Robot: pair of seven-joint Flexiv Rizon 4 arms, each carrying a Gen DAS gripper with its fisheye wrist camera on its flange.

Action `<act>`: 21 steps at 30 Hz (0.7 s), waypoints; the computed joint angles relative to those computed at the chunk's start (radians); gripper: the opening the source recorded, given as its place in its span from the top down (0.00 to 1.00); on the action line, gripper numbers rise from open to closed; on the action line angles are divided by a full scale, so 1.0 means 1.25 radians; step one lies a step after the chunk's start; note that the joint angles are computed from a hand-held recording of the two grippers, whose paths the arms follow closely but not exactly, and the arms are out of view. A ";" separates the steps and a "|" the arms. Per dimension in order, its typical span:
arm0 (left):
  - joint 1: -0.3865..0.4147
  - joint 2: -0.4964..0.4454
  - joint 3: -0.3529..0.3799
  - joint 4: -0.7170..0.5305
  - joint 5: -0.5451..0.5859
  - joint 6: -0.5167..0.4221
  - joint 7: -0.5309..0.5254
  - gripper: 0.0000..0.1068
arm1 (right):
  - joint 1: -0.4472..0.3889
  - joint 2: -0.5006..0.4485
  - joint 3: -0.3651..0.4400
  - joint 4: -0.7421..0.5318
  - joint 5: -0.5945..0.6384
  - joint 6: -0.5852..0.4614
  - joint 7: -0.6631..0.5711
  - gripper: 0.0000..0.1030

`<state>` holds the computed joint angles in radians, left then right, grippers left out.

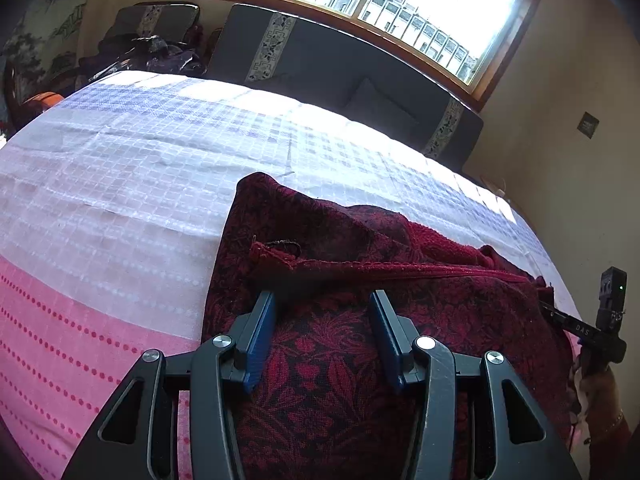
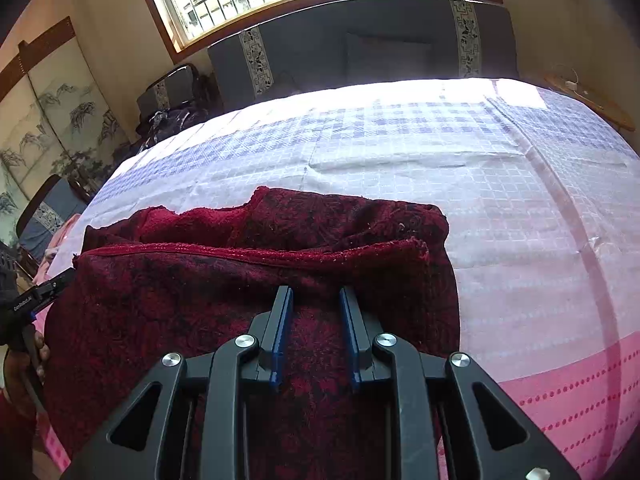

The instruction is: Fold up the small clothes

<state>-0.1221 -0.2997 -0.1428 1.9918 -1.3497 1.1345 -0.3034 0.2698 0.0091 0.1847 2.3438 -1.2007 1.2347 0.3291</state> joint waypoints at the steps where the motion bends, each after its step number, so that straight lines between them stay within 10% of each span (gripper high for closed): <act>1: -0.002 0.000 0.000 0.000 0.001 0.007 0.001 0.54 | 0.004 0.000 0.004 -0.003 0.012 -0.014 -0.013 0.80; 7: -0.008 0.020 -0.001 0.015 -0.008 0.025 0.019 0.51 | 0.009 0.017 0.009 -0.001 0.038 -0.024 -0.024 0.74; 11: -0.026 0.094 0.011 0.067 -0.126 0.026 0.109 0.39 | 0.068 0.095 0.094 -0.028 0.114 -0.309 -0.053 0.25; 15: -0.053 0.156 0.049 0.113 -0.169 0.019 0.171 0.30 | 0.140 0.135 0.173 -0.078 0.148 -0.567 -0.097 0.24; 21: -0.062 0.189 0.078 0.148 -0.142 0.041 0.219 0.29 | 0.234 0.118 0.217 -0.145 0.165 -0.738 -0.132 0.24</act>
<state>-0.1992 -0.0630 -0.0456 2.1769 -1.5267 1.1858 -0.0294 0.5625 0.1564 0.4556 2.1623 -0.9950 0.3116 0.1643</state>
